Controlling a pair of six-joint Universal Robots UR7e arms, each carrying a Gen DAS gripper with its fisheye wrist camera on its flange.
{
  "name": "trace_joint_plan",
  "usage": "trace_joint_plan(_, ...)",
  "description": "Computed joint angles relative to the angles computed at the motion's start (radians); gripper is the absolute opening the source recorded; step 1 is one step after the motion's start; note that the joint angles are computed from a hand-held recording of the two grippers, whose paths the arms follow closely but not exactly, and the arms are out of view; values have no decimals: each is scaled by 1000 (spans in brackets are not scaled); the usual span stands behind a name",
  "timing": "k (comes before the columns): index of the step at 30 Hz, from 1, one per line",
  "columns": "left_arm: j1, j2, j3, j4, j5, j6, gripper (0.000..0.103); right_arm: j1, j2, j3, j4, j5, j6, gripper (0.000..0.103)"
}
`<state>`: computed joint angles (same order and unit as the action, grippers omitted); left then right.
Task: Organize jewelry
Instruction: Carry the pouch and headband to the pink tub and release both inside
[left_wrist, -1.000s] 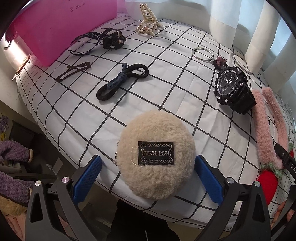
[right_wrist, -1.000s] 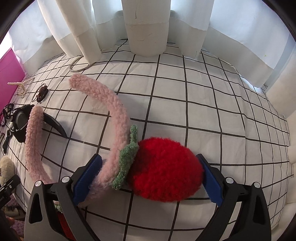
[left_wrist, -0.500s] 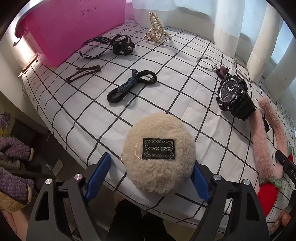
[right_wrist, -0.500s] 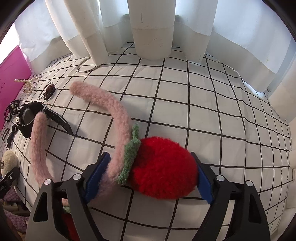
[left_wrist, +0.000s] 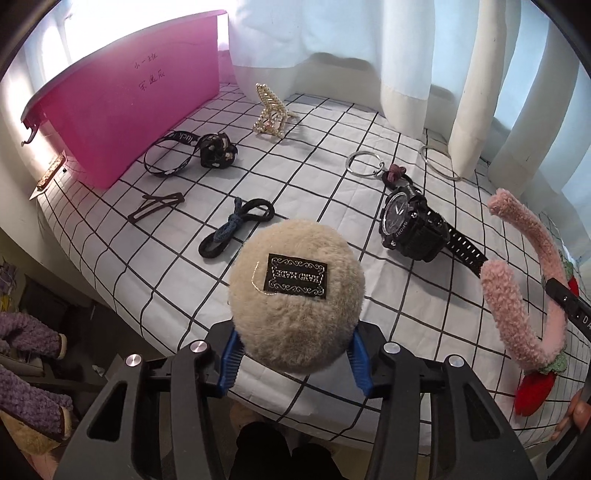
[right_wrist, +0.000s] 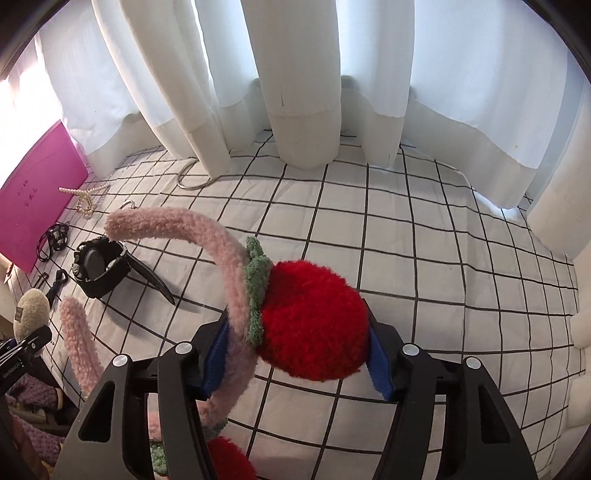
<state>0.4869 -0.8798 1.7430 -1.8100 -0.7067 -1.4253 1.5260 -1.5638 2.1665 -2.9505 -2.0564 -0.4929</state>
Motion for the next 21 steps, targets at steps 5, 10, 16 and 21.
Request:
trace_joint_plan(5,-19,-12,-28,9,26,11,47,40,-25,-30,14,23,-9,60)
trace_joint_plan(10,-53,-50,-66,80,86,-16,47,114,-22,-82,51,70,2,60)
trace_joint_plan(16,-80,-130,-109,248,193,-109,47,232,68,-186,103,131,27,60)
trace_joint_plan(21,-79,-229,-143,462,293,-218,47,345,214,-304,115,177,64,60)
